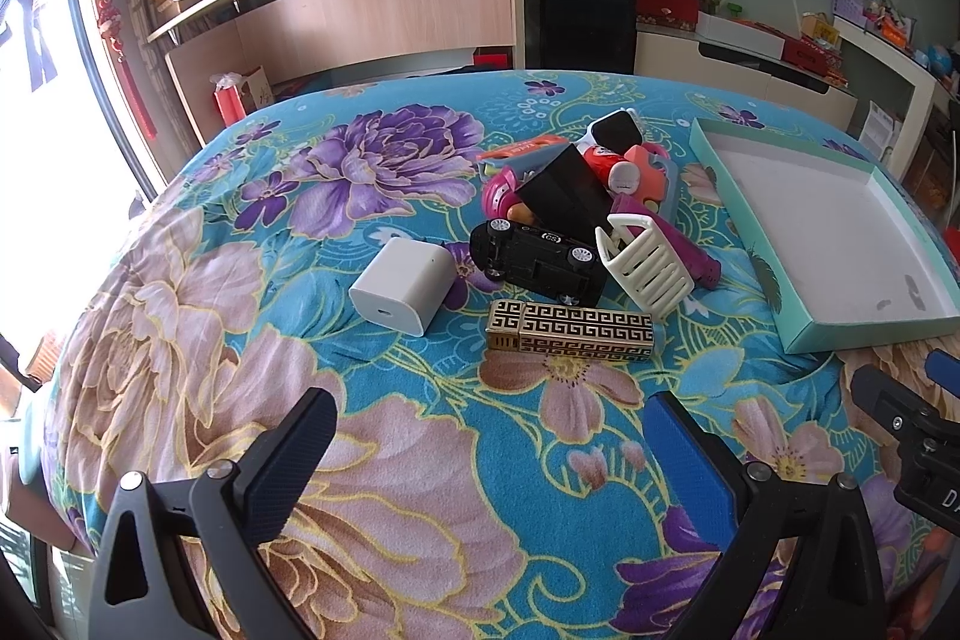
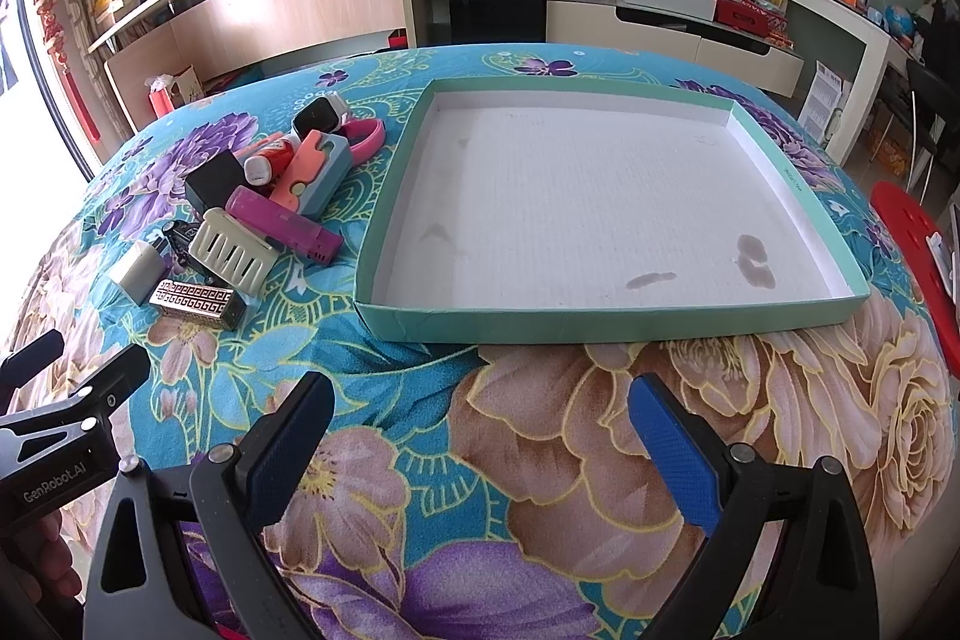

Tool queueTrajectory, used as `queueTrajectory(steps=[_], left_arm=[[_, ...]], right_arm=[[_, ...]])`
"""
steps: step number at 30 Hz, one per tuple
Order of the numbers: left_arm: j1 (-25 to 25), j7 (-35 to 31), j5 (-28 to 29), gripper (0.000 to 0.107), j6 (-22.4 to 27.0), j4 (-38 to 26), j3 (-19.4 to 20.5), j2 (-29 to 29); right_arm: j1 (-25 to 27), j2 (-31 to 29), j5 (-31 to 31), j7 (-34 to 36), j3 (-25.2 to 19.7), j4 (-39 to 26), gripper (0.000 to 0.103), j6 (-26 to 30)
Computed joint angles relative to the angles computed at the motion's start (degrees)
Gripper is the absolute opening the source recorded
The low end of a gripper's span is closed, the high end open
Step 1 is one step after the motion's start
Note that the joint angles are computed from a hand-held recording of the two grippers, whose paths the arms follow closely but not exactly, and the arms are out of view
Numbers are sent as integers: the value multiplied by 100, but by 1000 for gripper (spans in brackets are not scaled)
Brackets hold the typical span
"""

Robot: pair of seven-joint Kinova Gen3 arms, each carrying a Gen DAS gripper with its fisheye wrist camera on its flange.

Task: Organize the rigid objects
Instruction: 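Grasp the white charger with the left tool while the right tool grasps the white holder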

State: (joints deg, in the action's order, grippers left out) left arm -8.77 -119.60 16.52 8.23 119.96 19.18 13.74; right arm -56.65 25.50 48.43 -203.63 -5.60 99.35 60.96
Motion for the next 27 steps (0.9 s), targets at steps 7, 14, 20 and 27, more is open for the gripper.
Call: queueTrajectory(steps=[7, 14, 20, 27], left_arm=[[314, 113, 22, 103, 771, -693, -463, 131], [814, 548, -168, 103, 1746, -1796, -963, 432], [1121, 1119, -464, 103, 2103, -2297, -1282, 612], [1234, 1638, -877, 103, 2065, -2377, -1542, 814]], right_arm=[[15, -241, 380, -121, 20, 42, 100, 40], [398, -441, 822, 125, -9, -145, 103, -305], [927, -425, 254, 976, -9, -489, 103, -1008], [1082, -332, -236, 1377, 254, -671, 103, -1637]])
